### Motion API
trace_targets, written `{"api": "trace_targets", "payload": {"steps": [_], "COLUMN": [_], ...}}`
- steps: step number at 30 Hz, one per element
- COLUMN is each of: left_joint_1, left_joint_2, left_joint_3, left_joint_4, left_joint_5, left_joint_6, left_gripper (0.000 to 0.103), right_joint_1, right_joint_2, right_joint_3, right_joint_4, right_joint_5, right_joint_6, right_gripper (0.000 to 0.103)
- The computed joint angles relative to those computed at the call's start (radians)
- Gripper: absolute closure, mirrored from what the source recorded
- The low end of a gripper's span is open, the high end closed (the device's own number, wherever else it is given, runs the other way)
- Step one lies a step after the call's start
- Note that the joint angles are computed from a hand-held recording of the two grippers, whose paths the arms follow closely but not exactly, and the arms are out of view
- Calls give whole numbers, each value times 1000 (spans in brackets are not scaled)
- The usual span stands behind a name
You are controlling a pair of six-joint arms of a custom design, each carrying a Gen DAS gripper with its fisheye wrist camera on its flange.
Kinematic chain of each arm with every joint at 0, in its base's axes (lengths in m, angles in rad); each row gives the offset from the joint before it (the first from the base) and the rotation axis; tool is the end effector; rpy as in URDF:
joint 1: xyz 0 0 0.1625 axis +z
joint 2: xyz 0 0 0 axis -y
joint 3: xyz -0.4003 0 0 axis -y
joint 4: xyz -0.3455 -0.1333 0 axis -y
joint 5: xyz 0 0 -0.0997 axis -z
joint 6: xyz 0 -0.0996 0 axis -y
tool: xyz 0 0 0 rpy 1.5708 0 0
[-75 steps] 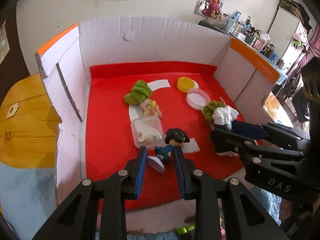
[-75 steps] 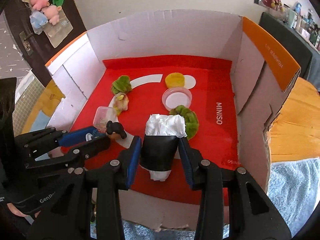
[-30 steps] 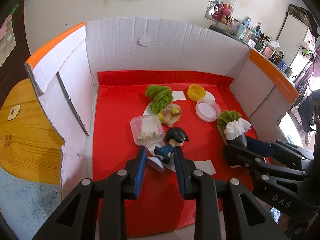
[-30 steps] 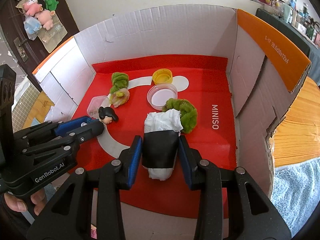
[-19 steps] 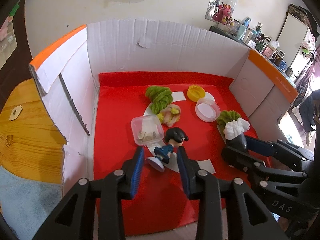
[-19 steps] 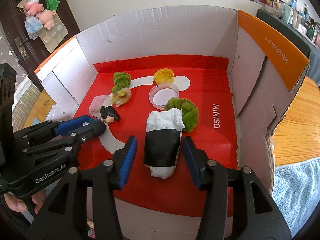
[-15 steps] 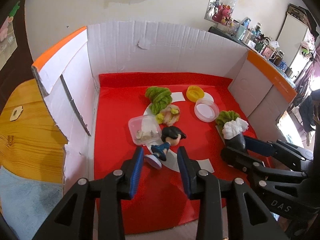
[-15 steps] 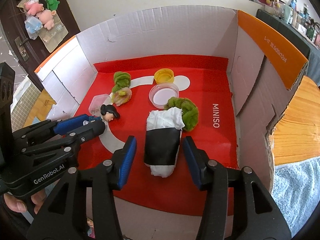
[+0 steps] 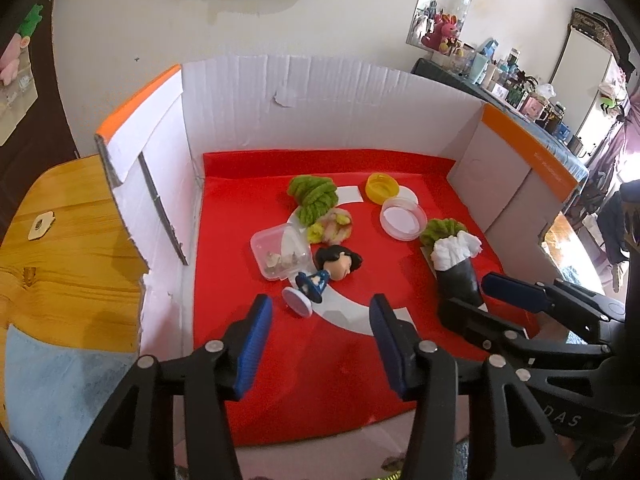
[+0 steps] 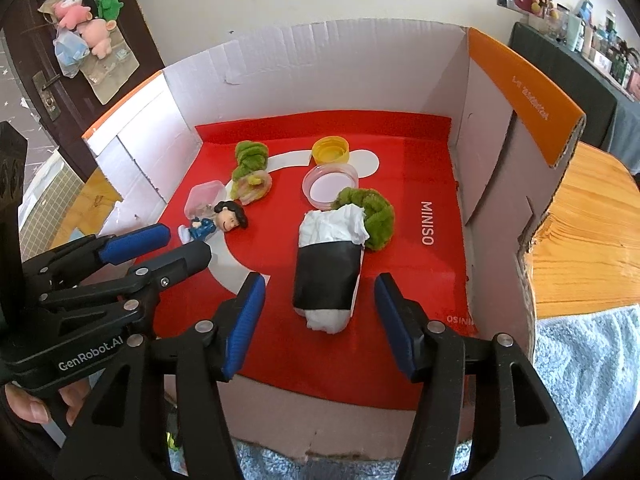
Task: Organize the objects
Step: 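Withdraw both open tools out of the box back over the towel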
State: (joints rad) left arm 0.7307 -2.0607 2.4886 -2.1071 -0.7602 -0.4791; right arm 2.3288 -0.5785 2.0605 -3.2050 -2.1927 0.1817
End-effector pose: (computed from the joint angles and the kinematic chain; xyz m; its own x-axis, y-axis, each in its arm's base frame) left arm -0.0360 -0.3082 0.3149 -0.8012 0.1031 -0.5895 0.4181 0.8012 -0.4281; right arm 0.3823 -0.2944 -0.0277 -0.7630 -0.3568 0.5390 -0.5507 0.7954 -0.2532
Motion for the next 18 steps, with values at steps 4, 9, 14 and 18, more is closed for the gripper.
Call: {"api": "trace_targets", "payload": {"steps": [4,9,14,18], "left_joint_1": [-15,-42,-83,-109], "left_joint_2": [-18,-44,-83,-113], "left_joint_3": [2,6,8,5], "left_joint_4": [29,72,136,184], "left_joint_5": [2,3,21,27], "left_joint_6": [-17,-47,-94,-127], "left_gripper": [50,50,43,39], "right_joint_1": [12,25,37,50], "right_joint_2": [-3,-10,-18,-26], "right_joint_3": [6,14,22,29], "right_joint_4": [-6,-15,-16,-15], "right_joint_5": [-1,-6,-16,-30], "right_joint_6": [2,5,9,15], "right_gripper": [41,39,37,32]}}
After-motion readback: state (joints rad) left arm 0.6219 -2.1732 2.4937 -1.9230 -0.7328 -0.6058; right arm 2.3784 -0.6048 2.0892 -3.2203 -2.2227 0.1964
